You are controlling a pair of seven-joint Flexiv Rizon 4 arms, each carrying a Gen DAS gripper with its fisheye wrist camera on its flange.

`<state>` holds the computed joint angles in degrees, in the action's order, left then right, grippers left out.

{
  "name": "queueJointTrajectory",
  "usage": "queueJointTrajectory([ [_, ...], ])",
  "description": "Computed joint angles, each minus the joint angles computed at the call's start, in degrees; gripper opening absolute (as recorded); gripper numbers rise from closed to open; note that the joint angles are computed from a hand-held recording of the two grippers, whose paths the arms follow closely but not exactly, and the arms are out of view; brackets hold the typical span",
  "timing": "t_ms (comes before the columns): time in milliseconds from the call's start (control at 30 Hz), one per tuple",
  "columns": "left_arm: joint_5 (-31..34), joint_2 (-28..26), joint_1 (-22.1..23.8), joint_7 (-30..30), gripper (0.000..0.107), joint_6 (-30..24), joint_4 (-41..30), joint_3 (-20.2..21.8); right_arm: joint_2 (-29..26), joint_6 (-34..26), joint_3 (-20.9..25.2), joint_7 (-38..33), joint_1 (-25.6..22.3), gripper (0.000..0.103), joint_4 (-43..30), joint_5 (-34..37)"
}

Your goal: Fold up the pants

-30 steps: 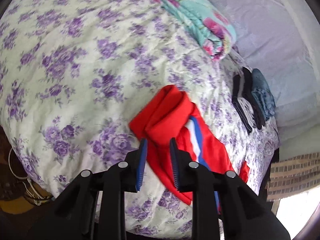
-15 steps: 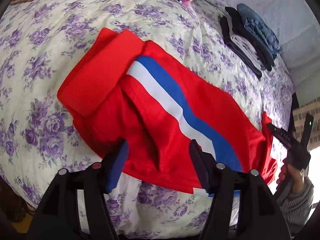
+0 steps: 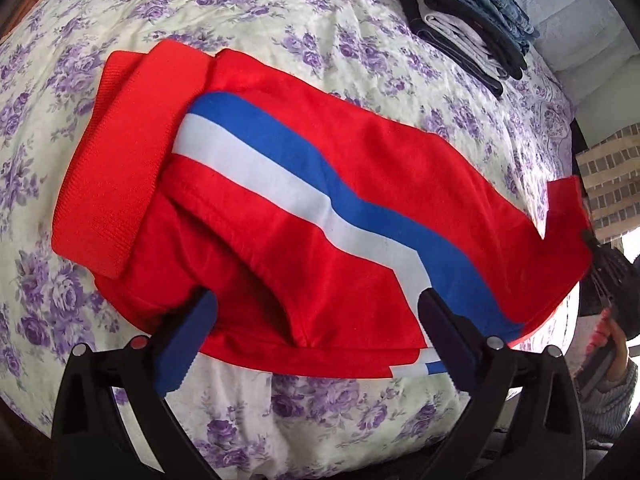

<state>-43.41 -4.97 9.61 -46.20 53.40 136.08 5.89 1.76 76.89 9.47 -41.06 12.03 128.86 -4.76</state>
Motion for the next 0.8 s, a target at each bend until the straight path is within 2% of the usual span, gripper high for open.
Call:
queueJointTrajectory([
  [67, 1.1, 0.1, -0.3, 0.8, 0.098, 1.0, 0.3, -0.1, 6.1, 5.6, 0.5, 6.9, -3.0, 0.003, 7.6, 1.4],
  [100, 1.9, 0.1, -0.6, 0.7, 0.098, 1.7, 0.4, -0.2, 8.7, 4.9, -0.3, 9.1, -2.8, 0.003, 10.5, 4.3],
  [200, 5.9, -0.3, -1.1, -1.2, 0.098, 3.3, 0.0, -0.2, 11.3, 4.0, -4.4, 6.3, 3.6, 0.004, 15.1, 23.0],
  [267, 9.1, -0.6, -1.3, -2.7, 0.098, 3.8, -0.4, -0.1, 11.2, 8.4, -6.1, 3.9, 7.7, 0.008, 16.1, 33.8],
  [300, 10.3, -0.7, -1.4, -3.3, 0.098, 4.2, -0.5, -0.2, 10.8, 10.9, -5.8, 3.9, 8.0, 0.008, 16.4, 35.4],
  [433, 15.1, -1.1, -2.0, -6.2, 0.099, 6.3, -0.8, -0.3, 9.8, 10.3, -7.4, -1.5, 8.9, 0.016, 14.2, 35.3],
  [500, 17.5, -1.3, -2.3, -7.9, 0.099, 7.7, -0.7, -0.3, 8.7, 9.6, -7.7, -3.5, 8.6, 0.016, 13.0, 36.0],
  [567, 19.0, -1.1, -2.5, -8.9, 0.099, 8.8, -0.4, -0.3, 8.1, 9.0, -5.6, -2.3, 5.9, 0.013, 12.8, 32.5],
  [600, 18.9, -0.9, -2.4, -9.0, 0.099, 9.1, -0.1, -0.4, 8.6, 9.3, -4.5, -2.0, 4.8, 0.006, 12.9, 30.4],
  [700, 15.1, -0.5, -2.0, -7.8, 0.099, 9.2, 0.6, -0.8, 11.1, 5.3, -2.1, -0.2, 0.3, 0.005, 13.8, 20.0],
  [767, 14.6, -0.5, -1.9, -7.8, 0.099, 9.3, 0.7, -0.7, 10.7, -0.5, -4.9, -2.1, 1.8, 0.005, 13.5, 23.0],
  [800, 15.6, -0.4, -1.9, -8.4, 0.099, 9.3, 0.6, -0.5, 10.4, -2.1, -6.3, -3.8, 3.0, 0.005, 13.5, 27.1],
])
